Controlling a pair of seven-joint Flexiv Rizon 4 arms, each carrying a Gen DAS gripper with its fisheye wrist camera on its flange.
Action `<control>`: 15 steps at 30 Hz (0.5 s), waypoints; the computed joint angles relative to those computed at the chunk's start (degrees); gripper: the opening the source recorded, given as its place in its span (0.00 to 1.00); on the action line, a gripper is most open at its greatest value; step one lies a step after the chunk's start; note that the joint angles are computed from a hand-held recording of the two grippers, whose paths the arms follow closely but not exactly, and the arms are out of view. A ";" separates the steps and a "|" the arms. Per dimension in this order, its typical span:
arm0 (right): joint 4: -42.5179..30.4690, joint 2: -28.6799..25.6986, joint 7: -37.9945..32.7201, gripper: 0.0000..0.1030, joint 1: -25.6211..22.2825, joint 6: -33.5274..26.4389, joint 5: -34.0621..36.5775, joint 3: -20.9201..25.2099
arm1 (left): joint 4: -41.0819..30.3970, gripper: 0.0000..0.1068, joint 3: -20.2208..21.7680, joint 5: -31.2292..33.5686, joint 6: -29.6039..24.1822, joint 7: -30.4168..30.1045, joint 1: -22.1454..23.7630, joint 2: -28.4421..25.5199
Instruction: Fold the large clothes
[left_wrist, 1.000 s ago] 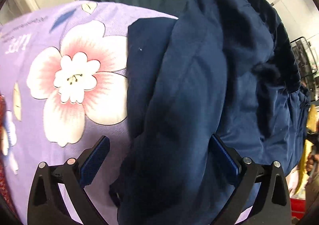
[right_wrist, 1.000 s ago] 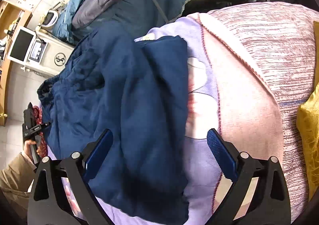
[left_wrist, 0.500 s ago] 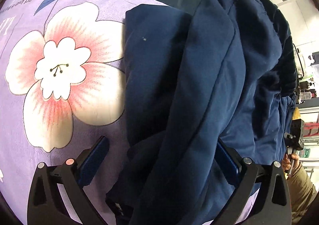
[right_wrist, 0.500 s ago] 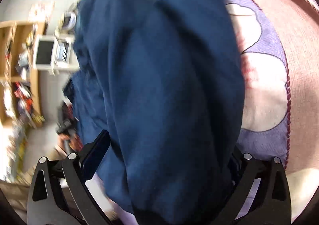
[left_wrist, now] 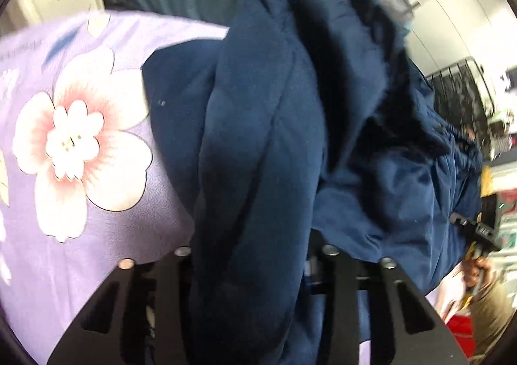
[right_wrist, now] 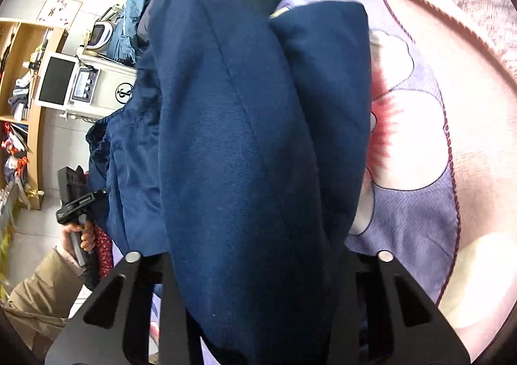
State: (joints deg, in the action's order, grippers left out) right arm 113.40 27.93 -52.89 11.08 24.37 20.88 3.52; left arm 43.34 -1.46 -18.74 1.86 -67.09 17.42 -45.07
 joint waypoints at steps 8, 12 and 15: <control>-2.00 9.03 1.11 0.25 0.18 -2.78 -0.39 0.68 | 9.86 0.23 -0.82 -2.50 6.59 2.70 -1.43 10.05; -0.68 17.38 3.97 0.24 0.99 -7.32 0.66 0.69 | 13.66 0.22 -0.98 -3.75 5.68 7.87 -2.54 15.93; 0.91 24.04 7.81 0.24 0.61 -12.02 1.90 0.14 | 19.41 0.22 -0.17 -4.46 5.85 10.73 -4.05 21.87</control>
